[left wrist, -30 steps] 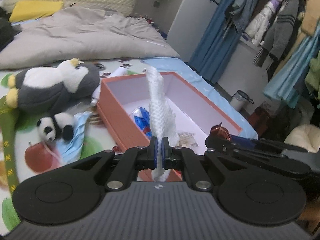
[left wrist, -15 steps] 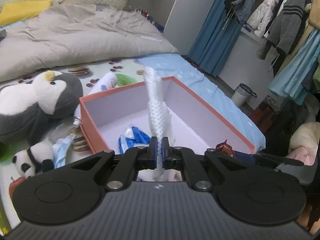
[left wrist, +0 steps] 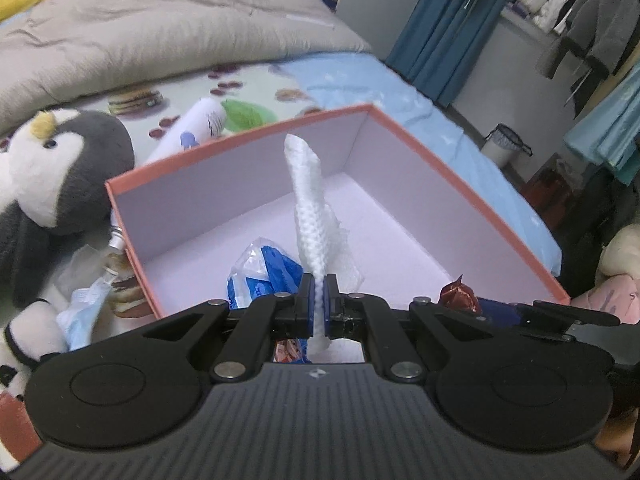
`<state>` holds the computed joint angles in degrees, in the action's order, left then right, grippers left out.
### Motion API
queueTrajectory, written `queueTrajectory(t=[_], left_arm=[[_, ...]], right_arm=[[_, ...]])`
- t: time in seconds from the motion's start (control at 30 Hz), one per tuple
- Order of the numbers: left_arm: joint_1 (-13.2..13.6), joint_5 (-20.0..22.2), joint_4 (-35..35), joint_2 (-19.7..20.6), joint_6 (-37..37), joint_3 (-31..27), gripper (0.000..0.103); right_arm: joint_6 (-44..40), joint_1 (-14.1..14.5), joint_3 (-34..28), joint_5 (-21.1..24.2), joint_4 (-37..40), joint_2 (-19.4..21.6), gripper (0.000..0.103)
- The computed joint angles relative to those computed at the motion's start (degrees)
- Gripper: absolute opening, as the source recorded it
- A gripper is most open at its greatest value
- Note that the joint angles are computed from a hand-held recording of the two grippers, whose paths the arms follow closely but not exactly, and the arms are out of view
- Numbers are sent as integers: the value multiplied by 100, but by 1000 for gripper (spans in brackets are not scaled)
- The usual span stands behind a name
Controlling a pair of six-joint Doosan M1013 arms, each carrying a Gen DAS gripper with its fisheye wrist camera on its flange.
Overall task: Organize soft objects
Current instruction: 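Carry the towel with left gripper while right carries the snack packet over the box, then open left gripper dropping the towel into the box while right releases the snack, then move both grippers back toward the panda plush and blue mask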
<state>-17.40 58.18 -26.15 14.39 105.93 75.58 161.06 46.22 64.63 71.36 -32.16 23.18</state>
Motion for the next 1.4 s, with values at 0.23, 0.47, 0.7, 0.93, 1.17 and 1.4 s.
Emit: queueTrajectory(t=[0.23,0.47,0.7,0.93,1.17,1.4], left_arm=[[-40,36,92,187,-61,-82,6],[2,-38,127,74,-113,-27,14],[121,-159,-53,-378,151,265,24],[316,-438,-367,-978,588,724,38],[705,-637,-705,-1608,865,1222,38],[1332,-761,-1285,-2133,915,1751,38]], right_arm=[[-111,-127,102,-99,268,9,38],[-106,-110,23,-64,296,7,61],[18,146,-74,67,-98,-60,62],[306,547,-210,238,-665,-119,62],[461,872,-338,229,-990,-101,62],[86,1066,-508,265,-903,62,62]])
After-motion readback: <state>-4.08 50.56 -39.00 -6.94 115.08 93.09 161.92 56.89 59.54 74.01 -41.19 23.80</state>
